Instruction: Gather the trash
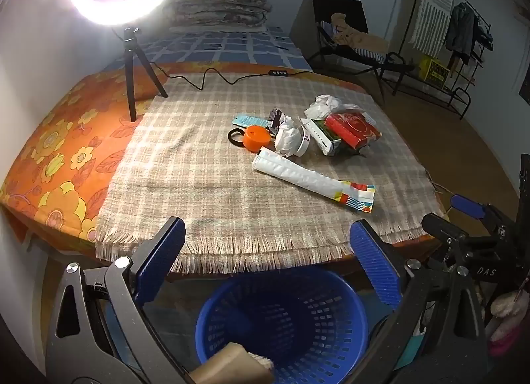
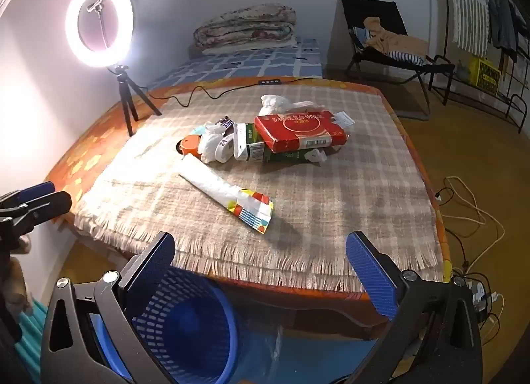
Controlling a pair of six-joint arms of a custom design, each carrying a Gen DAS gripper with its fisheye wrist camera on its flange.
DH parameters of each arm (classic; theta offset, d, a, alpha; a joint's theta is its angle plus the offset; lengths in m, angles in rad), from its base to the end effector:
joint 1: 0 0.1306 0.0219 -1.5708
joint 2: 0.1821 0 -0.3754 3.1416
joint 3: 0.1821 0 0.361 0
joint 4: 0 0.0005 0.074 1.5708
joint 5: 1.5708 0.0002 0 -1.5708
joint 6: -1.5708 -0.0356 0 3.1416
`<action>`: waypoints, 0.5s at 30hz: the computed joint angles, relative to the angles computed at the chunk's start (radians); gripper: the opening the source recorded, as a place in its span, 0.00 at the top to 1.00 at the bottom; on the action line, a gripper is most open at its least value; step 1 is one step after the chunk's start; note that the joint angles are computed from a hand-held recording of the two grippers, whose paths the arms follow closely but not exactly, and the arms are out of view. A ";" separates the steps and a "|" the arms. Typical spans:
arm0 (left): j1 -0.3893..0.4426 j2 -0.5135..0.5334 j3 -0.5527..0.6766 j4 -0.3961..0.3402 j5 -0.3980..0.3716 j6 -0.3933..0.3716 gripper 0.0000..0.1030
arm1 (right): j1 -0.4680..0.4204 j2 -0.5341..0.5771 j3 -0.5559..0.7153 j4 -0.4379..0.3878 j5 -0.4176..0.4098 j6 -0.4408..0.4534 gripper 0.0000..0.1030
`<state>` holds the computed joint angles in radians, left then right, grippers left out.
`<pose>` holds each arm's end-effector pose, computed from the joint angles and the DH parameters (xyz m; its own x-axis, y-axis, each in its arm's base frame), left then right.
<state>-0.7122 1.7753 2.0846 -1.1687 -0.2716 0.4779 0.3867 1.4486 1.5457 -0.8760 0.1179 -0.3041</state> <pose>0.4433 -0.3708 0.5060 -0.7377 0.0515 -0.6732 0.1776 0.9768 -0.1198 0.4476 0.1772 0.4634 -0.7097 0.0321 -0.7038 -0.0885 0.9870 0.1343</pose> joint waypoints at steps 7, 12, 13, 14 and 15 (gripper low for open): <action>0.000 -0.002 0.000 0.002 0.015 -0.001 0.02 | -0.005 0.008 0.008 -0.009 -0.017 -0.008 0.01; -0.001 -0.001 0.003 -0.002 0.012 0.002 0.02 | -0.009 0.005 0.009 -0.014 -0.033 -0.018 0.01; -0.002 -0.001 0.003 -0.003 0.012 0.003 0.02 | -0.008 0.007 0.007 -0.009 -0.035 -0.023 0.01; -0.002 -0.001 0.001 -0.001 0.009 0.001 0.02 | -0.009 0.007 0.002 -0.002 -0.037 -0.027 0.01; -0.003 -0.001 0.003 -0.004 0.009 0.004 0.02 | -0.008 0.006 0.000 -0.001 -0.037 -0.028 0.01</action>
